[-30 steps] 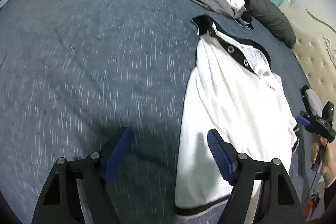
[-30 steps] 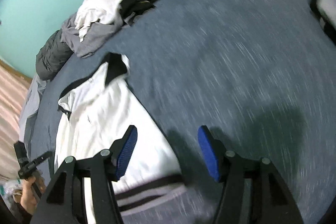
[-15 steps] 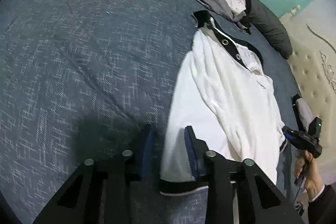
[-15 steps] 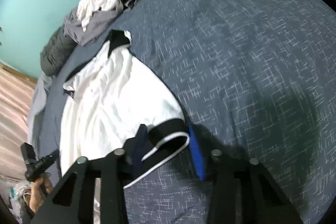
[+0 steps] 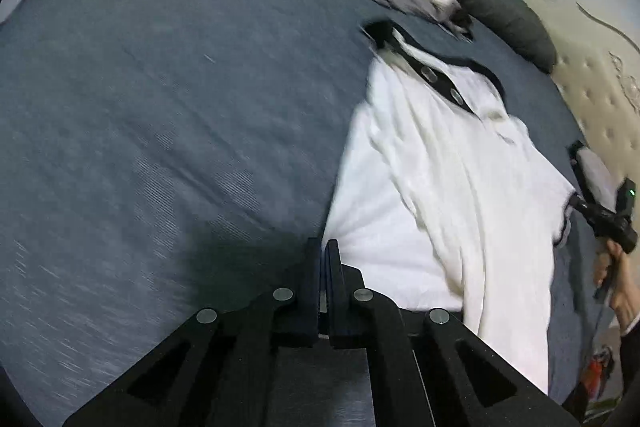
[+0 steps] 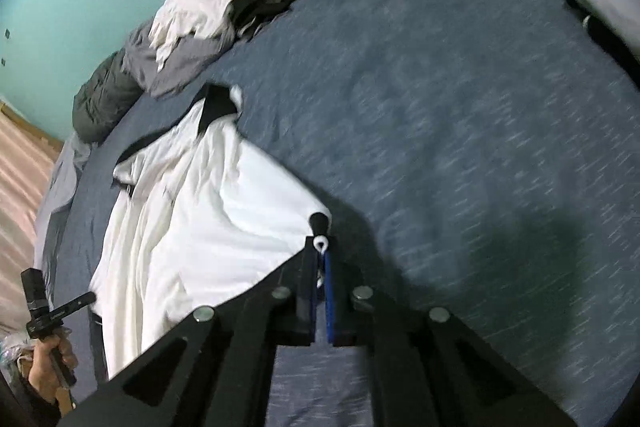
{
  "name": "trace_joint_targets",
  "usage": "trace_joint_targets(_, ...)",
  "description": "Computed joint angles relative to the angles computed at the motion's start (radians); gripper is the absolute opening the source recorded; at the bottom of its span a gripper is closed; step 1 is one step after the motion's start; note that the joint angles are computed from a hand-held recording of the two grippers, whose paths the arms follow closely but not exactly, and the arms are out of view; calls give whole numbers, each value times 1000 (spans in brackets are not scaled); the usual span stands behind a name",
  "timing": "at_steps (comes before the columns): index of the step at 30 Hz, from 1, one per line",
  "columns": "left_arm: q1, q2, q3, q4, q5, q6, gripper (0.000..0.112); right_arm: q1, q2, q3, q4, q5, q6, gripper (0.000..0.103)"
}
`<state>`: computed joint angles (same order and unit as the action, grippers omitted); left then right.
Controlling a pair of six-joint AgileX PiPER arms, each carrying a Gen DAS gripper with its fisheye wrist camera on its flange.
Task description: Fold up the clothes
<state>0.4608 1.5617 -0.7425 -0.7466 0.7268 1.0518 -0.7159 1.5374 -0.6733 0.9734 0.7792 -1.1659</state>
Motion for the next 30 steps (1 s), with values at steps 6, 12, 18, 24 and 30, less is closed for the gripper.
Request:
trace_joint_targets(6,52,78,-207,139,28,-163,1,-21,14,-124,-78,-3,97,2)
trace_joint_targets(12,63,169,-369,208,42,-263,1,8,70,-267,-204,-47,249,2)
trace_joint_targets(18,98,171,-318,100,40,-180,5,23,121,-301,-197,-27,249,3)
trace_joint_targets(24,230,123,-161,-76,139,1,46,-84,124,-196,-48,31,115,53)
trace_joint_targets(30,309,60,-25,-160,113,112,50,-215,105,-68,51,142,-30,53)
